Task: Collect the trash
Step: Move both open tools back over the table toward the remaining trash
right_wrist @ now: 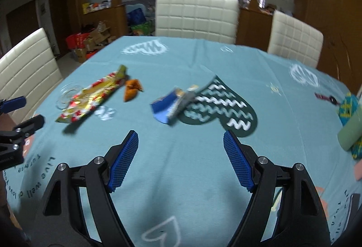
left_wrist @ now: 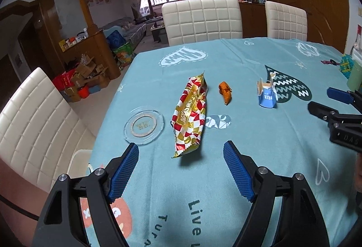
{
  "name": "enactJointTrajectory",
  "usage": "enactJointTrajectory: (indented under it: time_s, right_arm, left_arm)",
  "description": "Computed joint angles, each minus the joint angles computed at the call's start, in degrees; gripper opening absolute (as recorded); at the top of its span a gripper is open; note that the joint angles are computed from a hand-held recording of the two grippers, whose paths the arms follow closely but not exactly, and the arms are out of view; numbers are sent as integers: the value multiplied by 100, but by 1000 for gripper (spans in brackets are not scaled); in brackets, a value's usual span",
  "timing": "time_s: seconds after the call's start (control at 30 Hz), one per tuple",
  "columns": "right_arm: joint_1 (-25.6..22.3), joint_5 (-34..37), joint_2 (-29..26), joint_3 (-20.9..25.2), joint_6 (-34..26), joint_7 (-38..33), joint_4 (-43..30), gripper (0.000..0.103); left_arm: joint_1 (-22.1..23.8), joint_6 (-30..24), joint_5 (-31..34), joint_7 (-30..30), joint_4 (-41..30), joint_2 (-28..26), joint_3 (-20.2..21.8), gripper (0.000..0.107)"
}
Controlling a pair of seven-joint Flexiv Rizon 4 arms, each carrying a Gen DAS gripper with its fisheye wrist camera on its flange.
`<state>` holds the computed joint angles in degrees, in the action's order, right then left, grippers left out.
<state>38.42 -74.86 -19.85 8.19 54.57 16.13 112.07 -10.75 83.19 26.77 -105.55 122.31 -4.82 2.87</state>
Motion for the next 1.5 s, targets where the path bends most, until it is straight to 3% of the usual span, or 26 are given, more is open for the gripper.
enactJointTrajectory:
  time_s: [0.13,0.3,0.47,0.8,0.9,0.97,1.03,1.1,1.33,1.5]
  right_arm:
    - [-192,186,-95,-81,213,-131,-14,77]
    - [-238,402,-284,-184,334,-305,-187,77]
    - [-150,940,-525,-247,87,-710,-501,76]
    - [28,1220,-956,-495,603,-1157,-1051,76]
    - [135,1432,-1101,-570,582,-1351,-1238,76]
    - [325,1203,-1023,-788,361,-1073,-1182,76]
    - [440,953,-890,-874,-106,-822,-1084,76]
    - [348,840,-751,-801,-336,-641,-931,76]
    - [29,937,-525,-480,-320,-668,-591,75]
    - [-122,998,-649,-381,325,-804,-662,75]
  left_arm:
    - [43,-162,-152,-116,-203,-252,34,76]
    - [185,-186,-1157,577,-315,-643,-97,75]
    - [16,-105,-1451,909,-601,-1021,-42,76]
    - [-120,-165,-2186,1630,-940,-1574,-121,76]
    - [141,-71,-2590,2014,-792,-1551,-394,76]
    - [389,154,-2948,2321,-589,-1444,-620,76]
    - [428,306,-3105,2442,-496,-1367,-573,76]
    - [240,269,-3013,2358,-560,-1330,-250,76]
    - [115,198,-2919,2339,-617,-1256,-88,76]
    - [246,226,-2871,2578,-393,-1069,-79,76]
